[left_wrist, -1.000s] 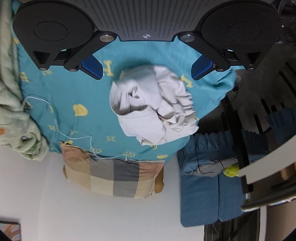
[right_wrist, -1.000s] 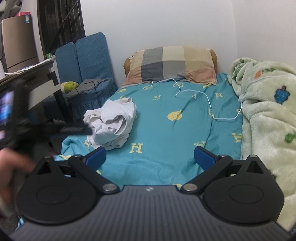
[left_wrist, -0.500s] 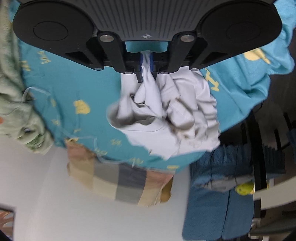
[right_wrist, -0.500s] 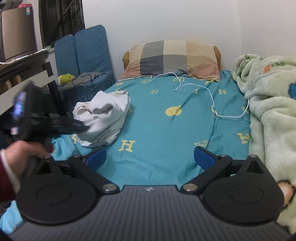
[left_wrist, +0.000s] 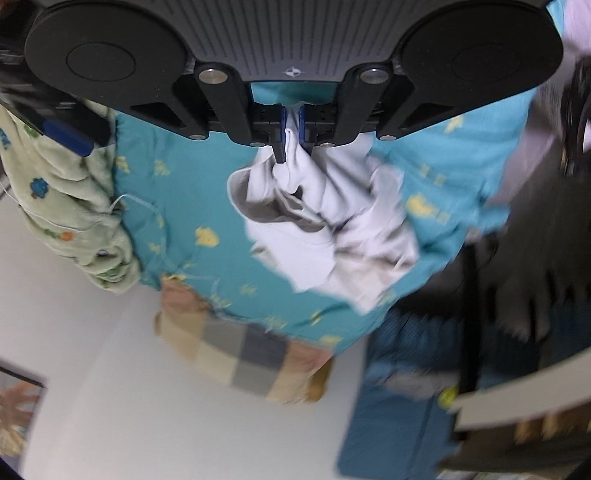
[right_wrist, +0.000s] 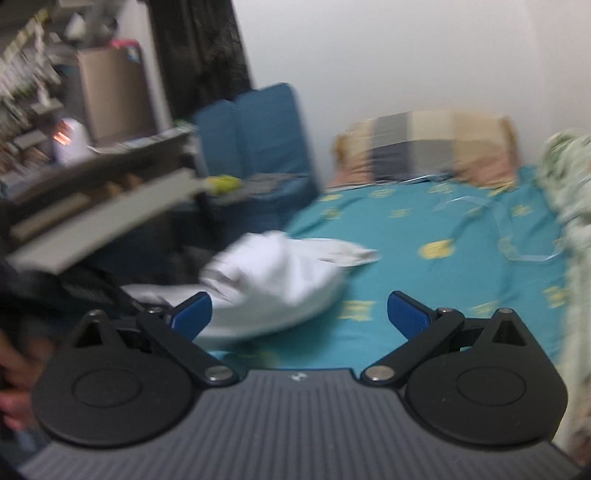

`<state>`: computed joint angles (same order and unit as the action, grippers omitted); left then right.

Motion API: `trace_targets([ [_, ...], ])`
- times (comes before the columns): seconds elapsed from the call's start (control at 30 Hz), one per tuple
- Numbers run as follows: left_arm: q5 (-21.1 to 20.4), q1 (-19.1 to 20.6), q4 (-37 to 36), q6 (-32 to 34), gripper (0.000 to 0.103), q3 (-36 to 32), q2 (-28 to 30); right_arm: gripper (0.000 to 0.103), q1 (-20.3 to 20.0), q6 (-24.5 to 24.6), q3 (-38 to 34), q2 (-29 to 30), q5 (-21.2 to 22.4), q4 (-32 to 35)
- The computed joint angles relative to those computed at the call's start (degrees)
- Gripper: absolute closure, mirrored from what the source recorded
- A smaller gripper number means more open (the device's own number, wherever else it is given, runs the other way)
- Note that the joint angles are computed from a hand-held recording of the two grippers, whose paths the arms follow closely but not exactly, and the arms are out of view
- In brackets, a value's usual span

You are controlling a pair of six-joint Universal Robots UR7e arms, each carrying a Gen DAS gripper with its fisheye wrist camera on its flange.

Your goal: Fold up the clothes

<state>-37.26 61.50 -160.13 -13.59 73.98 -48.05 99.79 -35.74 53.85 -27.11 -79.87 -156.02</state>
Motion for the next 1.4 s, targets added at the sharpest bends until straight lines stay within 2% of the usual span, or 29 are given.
trace_targets([
  [0.1, -0.9, 0.8, 2.4, -3.8, 0.096, 0.9, -1.4, 0.000, -0.1, 2.2, -0.2, -0.4, 4.1, 3.3],
  [0.17, -0.5, 0.8, 2.1, -4.2, 0.093, 1.7, -2.0, 0.000, 0.4, 3.7, -1.5, 0.2, 3.6, 5.0],
  [0.23, -0.8, 1.1, 1.2, -3.7, 0.090, 1.8, -1.9, 0.000, 1.1, 3.0, -3.3, 1.1, 2.1, 5.8],
  [0.4, -0.4, 1.2, -0.8, -2.5, 0.075, 2.2, -2.1, 0.000, 3.9, -4.3, -9.2, 5.7, -6.2, 2.8],
  [0.43, -0.2, 1.1, -1.8, -2.0, 0.069, 2.6, -2.3, 0.000, 4.4, -5.4, -10.8, 7.0, -7.6, 2.6],
  [0.5, -0.4, 1.3, -4.5, -0.9, 0.063, 3.3, -2.8, 0.000, 5.1, -8.3, -14.6, 9.8, -8.7, 3.6],
  [0.6, -0.7, 1.9, -6.6, -0.5, 0.061, 3.7, -3.4, 0.000, 5.4, -12.6, -20.8, 13.9, -6.8, 6.7],
  [0.73, -1.4, 3.4, -6.1, -2.2, 0.061, 3.5, -3.9, 0.000, 6.3, -18.2, -32.0, 21.1, -9.4, 14.1],
  [0.8, -1.7, 3.9, -6.0, -2.9, 0.061, 3.3, -4.0, 0.002, 6.4, -20.4, -34.9, 23.4, -10.9, 16.1],
  [0.93, -2.4, 4.8, -6.0, -3.6, 0.061, 3.0, -4.0, 0.017, 6.4, -22.1, -36.3, 25.6, -13.7, 18.1],
  [0.97, -2.6, 5.0, -6.1, -3.5, 0.061, 2.9, -3.9, 0.026, 6.4, -22.0, -36.5, 26.0, -14.5, 18.4],
  [1.0, -2.9, 5.1, -6.2, -3.3, 0.061, 2.8, -3.9, 0.030, 6.4, -21.6, -37.5, 26.8, -15.5, 19.1],
  [1.07, -3.3, 5.3, -6.3, -2.9, 0.061, 2.6, -3.7, 0.031, 6.5, -21.0, -39.0, 28.1, -17.4, 19.8],
  [1.13, -3.5, 5.4, -6.4, -2.4, 0.061, 2.4, -3.4, 0.038, 6.5, -21.0, -39.3, 28.8, -18.5, 19.8],
  [1.2, -3.7, 5.4, -6.6, -1.7, 0.061, 2.2, -3.1, 0.067, 6.6, -21.5, -39.5, 29.1, -19.2, 19.0],
  [1.27, -4.3, 5.4, -7.2, -0.4, 0.061, 2.1, -2.9, 0.082, 6.6, -20.6, -40.5, 29.2, -19.4, 18.9],
  [1.4, -6.9, 5.4, -6.2, 2.1, 0.061, 1.8, -2.5, 0.093, 6.5, -17.5, -47.1, 31.2, -19.5, 20.2],
])
